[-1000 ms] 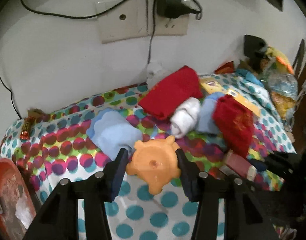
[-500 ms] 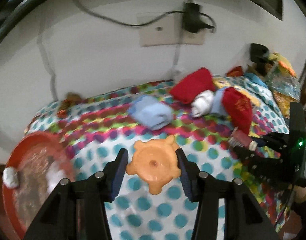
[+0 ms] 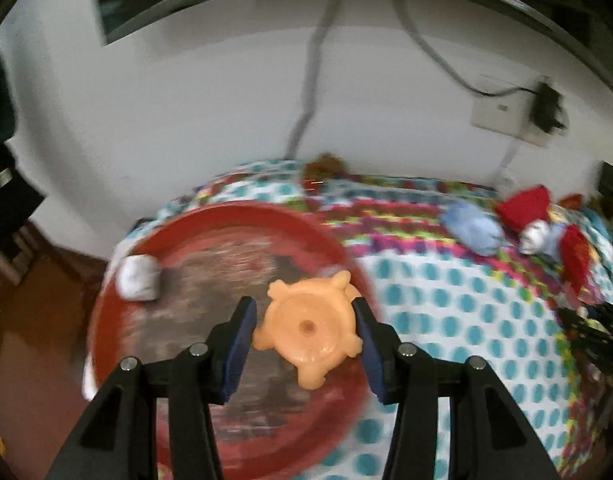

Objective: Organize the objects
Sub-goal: 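Carry the orange toy to the red tray and release it with the left tool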

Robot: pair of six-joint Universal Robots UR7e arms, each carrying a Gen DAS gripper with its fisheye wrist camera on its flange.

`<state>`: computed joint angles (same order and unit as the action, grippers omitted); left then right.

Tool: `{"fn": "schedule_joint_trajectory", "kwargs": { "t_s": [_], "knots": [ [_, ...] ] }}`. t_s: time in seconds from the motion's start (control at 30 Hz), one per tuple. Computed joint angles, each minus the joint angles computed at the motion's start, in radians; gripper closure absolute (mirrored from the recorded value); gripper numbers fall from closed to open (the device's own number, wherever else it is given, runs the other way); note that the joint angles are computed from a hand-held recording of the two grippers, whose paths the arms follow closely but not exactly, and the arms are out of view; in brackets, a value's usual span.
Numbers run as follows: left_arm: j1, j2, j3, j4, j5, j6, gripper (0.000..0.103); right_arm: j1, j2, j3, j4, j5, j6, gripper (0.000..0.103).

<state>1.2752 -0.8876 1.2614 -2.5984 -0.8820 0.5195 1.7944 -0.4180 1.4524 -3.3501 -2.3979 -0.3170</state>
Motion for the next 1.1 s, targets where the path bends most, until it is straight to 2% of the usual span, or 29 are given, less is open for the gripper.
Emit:
{"fn": "schedule_joint_trajectory", "kwargs": {
  "t_s": [0.2, 0.37, 0.5, 0.8, 1.1],
  "knots": [
    [0.057, 0.045, -0.12, 0.017, 0.069, -0.004, 0.053, 0.001, 0.003, -0.004, 0.0, -0.007, -0.005, 0.074],
    [0.108, 0.084, -0.226, 0.077, 0.097, -0.06, 0.053, 0.003, 0.007, -0.01, -0.001, -0.013, -0.009, 0.074],
    [0.137, 0.125, -0.304, 0.076, 0.135, -0.04, 0.053, 0.005, 0.012, -0.016, 0.0, -0.019, -0.012, 0.074],
    [0.175, 0.193, -0.469, 0.151, 0.153, -0.046, 0.052, 0.011, 0.023, -0.03, -0.003, -0.041, -0.025, 0.074],
    [0.18, 0.157, -0.434, 0.134, 0.129, -0.05, 0.045, 0.017, 0.033, -0.038, -0.012, -0.063, -0.043, 0.074]
  ]
}}
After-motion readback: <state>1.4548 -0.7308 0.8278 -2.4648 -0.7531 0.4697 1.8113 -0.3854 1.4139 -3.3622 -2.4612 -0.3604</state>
